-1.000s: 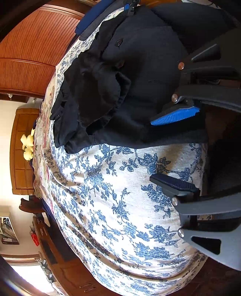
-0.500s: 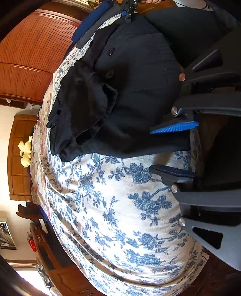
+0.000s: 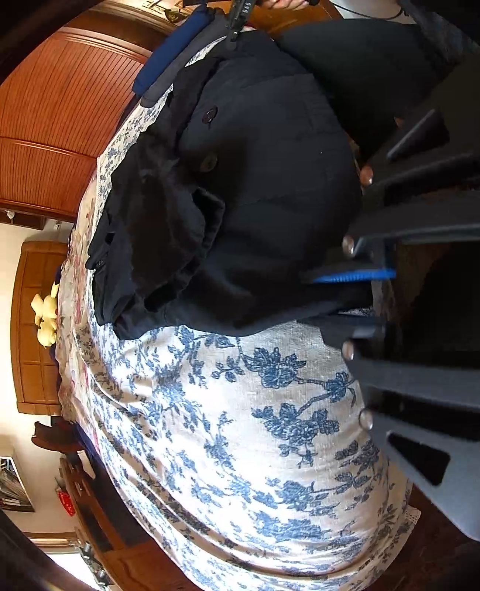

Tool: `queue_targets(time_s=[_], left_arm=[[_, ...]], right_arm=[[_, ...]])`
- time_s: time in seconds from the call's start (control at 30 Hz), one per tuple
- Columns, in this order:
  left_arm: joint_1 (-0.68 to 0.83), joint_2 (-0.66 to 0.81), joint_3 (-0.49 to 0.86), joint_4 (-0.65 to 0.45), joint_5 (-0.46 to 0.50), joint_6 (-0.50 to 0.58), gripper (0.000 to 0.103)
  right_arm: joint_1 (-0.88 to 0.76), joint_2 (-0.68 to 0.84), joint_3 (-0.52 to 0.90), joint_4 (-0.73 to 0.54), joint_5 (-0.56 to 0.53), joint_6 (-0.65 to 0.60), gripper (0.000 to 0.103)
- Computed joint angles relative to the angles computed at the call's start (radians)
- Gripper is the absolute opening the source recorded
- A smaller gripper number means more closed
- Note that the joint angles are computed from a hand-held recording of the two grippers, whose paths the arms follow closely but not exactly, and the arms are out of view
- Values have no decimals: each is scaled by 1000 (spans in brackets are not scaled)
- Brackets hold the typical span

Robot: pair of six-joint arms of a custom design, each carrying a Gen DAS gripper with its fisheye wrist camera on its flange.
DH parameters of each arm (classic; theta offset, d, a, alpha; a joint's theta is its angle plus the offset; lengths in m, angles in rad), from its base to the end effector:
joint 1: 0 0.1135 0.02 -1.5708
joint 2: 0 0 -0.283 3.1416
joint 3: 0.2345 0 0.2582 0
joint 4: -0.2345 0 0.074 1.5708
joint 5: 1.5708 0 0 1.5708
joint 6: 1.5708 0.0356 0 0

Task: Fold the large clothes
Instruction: 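Grasp the coat hem with both tools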

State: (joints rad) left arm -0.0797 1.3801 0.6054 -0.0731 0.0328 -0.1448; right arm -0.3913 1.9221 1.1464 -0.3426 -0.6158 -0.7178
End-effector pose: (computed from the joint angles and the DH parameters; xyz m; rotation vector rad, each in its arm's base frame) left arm 0.2594 -0.0219 0.1764 -0.0638 2.4221 -0.1421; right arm 0.3626 -0.1274 0.1535 -0.5682 2.3595 0.3610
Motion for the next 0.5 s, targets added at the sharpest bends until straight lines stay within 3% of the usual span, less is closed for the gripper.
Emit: queue_targets(time_s=[0.2,0.5], left_arm=[[-21,-118,30,-52,-35,-8,3],[-15,-248,180,-97,-74,-34,3]], right_arm=[[0,-51,7,16,-63,36,4],[-13,-147,81,-21,-178,130,2]])
